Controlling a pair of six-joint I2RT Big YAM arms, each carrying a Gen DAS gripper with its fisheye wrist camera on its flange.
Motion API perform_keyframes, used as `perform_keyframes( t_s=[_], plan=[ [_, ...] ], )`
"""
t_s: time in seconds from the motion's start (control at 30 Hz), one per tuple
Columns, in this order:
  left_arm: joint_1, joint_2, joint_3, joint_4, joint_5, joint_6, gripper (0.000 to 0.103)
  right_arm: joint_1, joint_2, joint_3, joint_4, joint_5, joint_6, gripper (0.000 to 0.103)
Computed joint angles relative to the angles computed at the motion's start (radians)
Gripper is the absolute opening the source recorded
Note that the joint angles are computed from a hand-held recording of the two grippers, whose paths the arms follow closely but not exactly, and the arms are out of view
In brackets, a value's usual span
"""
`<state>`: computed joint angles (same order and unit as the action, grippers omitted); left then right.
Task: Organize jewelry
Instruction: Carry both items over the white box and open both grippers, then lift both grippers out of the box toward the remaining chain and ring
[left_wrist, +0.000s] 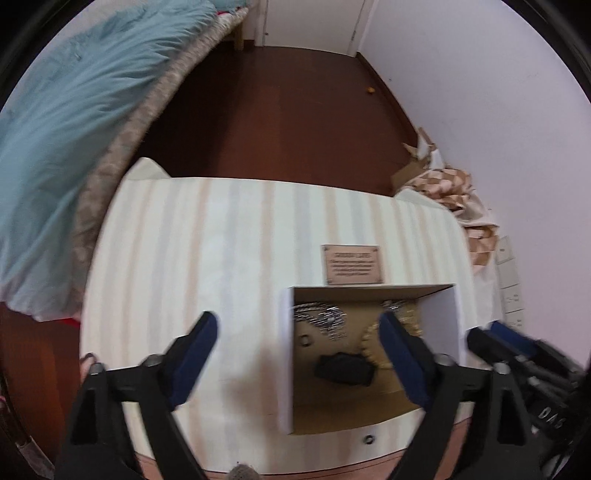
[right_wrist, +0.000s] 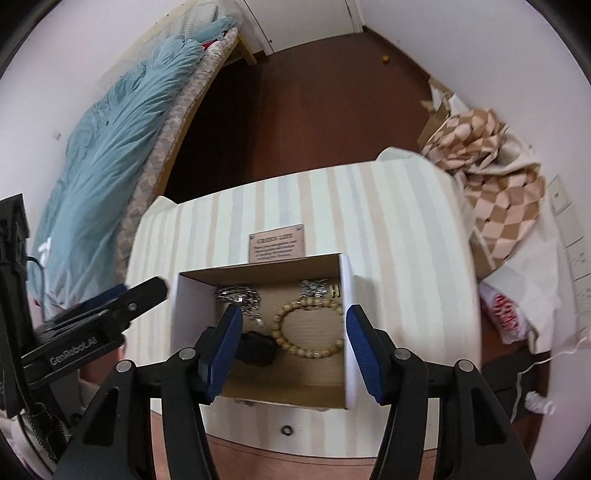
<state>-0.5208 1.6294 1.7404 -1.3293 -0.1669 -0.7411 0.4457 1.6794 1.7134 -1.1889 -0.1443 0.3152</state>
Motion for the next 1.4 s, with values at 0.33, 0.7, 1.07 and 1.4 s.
perform_keyframes(
  t_s=[0.33,0.7,1.07,1.4],
  plan=[
    [-0.085,-0.093,-0.128,-0.027,-0.194,-0.057,0.098,0.059,-0.081,-0.090,-0.013,0.235,-0.049,0.099],
    [-0.190,-0.156,-0.137,-0.106,-0.293,-0.160,0.098,0.092,-0.207,-0.187,-0.002,0.276,-0.004,0.099],
    [-0.321,-0.212,-0.081,-0.204,-0.411,-0.287,0.098,0.145,-0.367,-0.227,-0.009,0.365,0.017,0.099],
    [-0.419,-0.211,-0.005,-0.306,-0.496,-0.383,0.098,0.192,-0.490,-0.251,-0.003,0.448,0.042,0.099]
  ],
)
